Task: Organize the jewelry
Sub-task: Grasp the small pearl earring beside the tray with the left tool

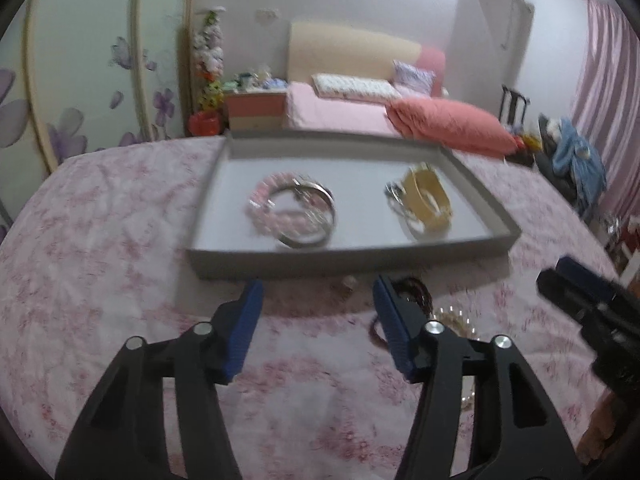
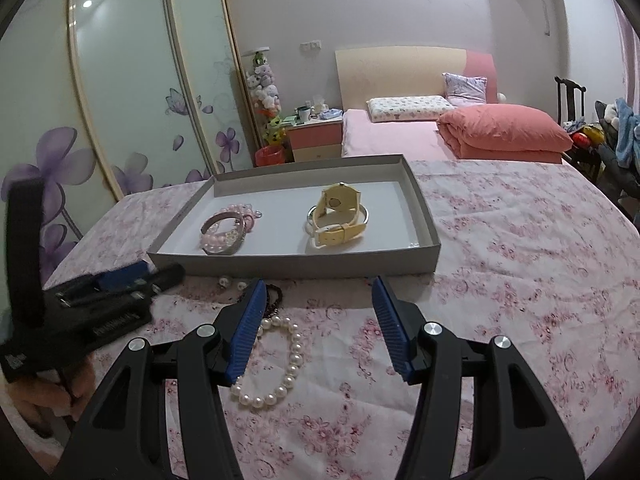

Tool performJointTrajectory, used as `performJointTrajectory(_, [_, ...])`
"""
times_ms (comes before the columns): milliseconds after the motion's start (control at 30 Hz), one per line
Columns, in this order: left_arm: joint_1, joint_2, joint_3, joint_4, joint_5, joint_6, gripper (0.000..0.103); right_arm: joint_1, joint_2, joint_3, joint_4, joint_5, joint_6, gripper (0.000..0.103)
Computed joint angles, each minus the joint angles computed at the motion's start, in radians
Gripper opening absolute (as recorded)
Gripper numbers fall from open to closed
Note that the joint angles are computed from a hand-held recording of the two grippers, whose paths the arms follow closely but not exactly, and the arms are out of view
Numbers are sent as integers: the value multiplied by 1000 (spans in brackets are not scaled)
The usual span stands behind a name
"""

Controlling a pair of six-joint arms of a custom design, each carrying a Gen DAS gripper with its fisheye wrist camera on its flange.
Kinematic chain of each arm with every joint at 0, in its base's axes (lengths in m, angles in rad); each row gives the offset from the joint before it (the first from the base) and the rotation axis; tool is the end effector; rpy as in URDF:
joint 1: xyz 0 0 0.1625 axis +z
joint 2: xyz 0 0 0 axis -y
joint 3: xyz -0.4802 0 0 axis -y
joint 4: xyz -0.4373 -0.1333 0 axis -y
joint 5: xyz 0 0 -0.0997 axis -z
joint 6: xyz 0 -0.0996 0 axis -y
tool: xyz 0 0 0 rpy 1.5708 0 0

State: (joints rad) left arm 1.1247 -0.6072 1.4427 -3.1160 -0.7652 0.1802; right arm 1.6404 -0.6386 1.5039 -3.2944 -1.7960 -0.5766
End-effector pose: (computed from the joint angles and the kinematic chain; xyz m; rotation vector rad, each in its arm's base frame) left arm -0.1637 -0.8177 0.1248 0.3576 2.2652 -0.9599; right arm 0.1670 -0.7981 0.1278 0.6771 -2.4332 1.0458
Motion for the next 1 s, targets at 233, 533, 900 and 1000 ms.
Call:
performJointTrajectory(233, [18, 47, -77, 155, 5, -77, 47, -11, 1, 0, 5, 4, -6, 56])
performJointTrajectory(533, [23, 86, -159, 232, 19, -97, 38, -19, 10, -18, 34, 8, 9, 56])
performJointTrajectory(900, [22, 95, -170, 230, 80, -110, 14, -17, 9, -14, 52, 9, 14, 56])
performJointTrajectory(1000, [24, 84, -157, 222, 95, -113, 14, -14, 10, -9, 57, 6, 10, 56])
